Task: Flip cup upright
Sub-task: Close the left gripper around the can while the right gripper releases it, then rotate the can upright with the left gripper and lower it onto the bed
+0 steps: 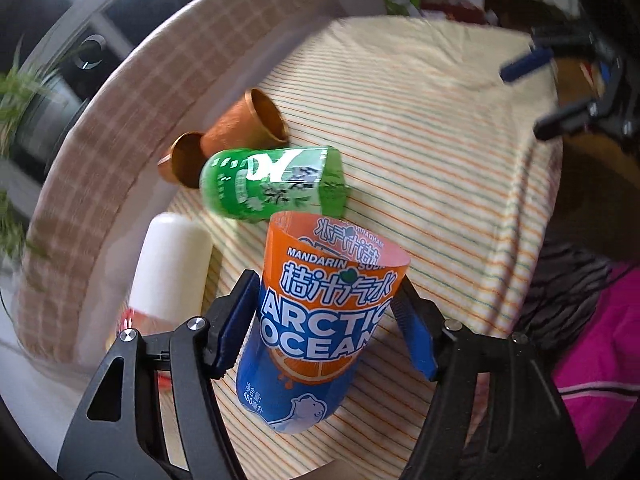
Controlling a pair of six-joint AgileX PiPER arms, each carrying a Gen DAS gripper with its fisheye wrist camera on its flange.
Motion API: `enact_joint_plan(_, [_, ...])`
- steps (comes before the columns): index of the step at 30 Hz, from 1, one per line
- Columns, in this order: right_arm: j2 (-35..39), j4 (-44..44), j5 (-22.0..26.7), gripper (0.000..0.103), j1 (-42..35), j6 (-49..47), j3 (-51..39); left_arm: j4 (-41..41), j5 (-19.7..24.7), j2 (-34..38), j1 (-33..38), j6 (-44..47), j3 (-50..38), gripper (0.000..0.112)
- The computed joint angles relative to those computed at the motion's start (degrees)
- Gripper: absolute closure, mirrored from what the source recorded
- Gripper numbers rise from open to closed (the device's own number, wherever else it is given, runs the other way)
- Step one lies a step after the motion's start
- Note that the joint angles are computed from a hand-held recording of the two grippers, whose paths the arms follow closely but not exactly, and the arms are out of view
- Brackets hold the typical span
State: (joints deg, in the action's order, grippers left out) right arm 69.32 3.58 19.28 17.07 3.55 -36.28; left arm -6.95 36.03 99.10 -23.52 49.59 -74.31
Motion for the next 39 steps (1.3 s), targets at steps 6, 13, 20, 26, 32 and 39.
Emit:
enact_joint_plan(6, [0.15, -4.27, -0.28, 0.033, 2.28, 5.77, -0.84, -11.84, -2.87, -3.43, 4.48, 3.38, 3.6, 0.043])
enact_joint_plan(13, [0.76, -10.42, -0.82, 0.033, 4.73, 13.92, -1.81, -27.28, -7.14, -6.99, 8.28, 8.86, 9.56, 0.043])
enact_joint_plan(20, [1.44, -15.84, -0.85, 0.033, 6.83, 20.72, -2.53, -43.85, -9.83, -10.1, 10.84, 14.64, 14.36, 0.044])
enact_joint_plan(26, [1.73, -16.9, -0.97, 0.033, 7.23, 22.45, -2.61, -52.16, -11.09, -10.63, 11.59, 18.02, 16.29, 0.045])
enact_joint_plan(32, [2.23, -19.15, -0.5, 0.033, 8.14, 25.19, -3.05, -57.88, -9.38, -11.31, 13.12, 21.27, 17.91, 0.045])
enact_joint_plan(39, [3.34, -22.7, -0.21, 0.033, 9.64, 29.49, -4.06, -61.33, -8.09, -11.24, 13.8, 23.39, 18.53, 0.045])
